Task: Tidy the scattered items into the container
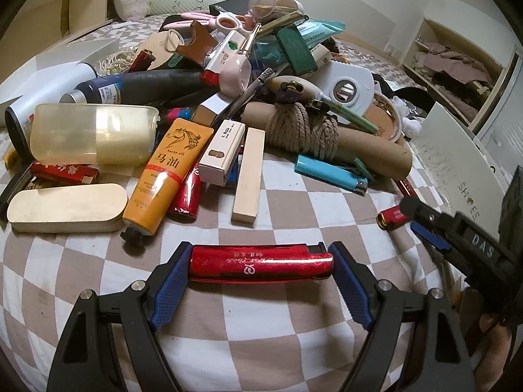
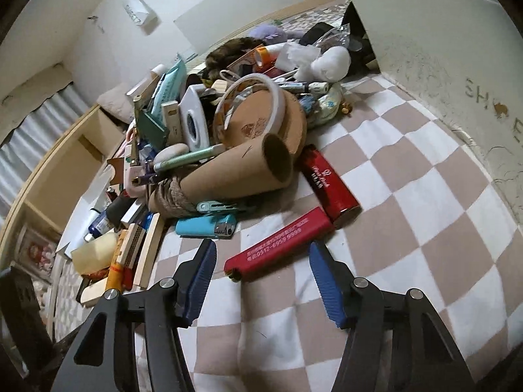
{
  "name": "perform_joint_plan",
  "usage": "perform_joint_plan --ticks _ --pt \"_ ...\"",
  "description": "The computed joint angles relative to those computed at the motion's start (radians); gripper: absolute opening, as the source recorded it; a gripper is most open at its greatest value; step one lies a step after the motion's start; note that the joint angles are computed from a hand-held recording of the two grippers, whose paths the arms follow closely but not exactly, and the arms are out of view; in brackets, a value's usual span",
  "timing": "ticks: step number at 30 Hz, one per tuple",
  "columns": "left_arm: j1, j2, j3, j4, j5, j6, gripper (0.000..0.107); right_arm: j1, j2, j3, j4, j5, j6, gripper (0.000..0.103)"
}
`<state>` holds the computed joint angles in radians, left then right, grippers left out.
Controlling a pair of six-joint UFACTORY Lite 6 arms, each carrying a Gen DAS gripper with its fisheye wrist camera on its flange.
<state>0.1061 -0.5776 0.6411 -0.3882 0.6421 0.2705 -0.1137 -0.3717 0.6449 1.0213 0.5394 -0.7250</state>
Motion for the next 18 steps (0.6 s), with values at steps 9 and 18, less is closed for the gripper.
perform_joint_plan --ticks 9,18 --pt "-0.041 -0.007 -0.001 0.035 -0.004 -0.071 0.083 0.016 0.117 0.180 -0.298 0.062 0.100 0.066" --pt "-0.067 0.012 0.004 0.045 -0.019 -0.086 0.083 -0.005 0.325 0.379 -0.373 0.170 0.026 0.067"
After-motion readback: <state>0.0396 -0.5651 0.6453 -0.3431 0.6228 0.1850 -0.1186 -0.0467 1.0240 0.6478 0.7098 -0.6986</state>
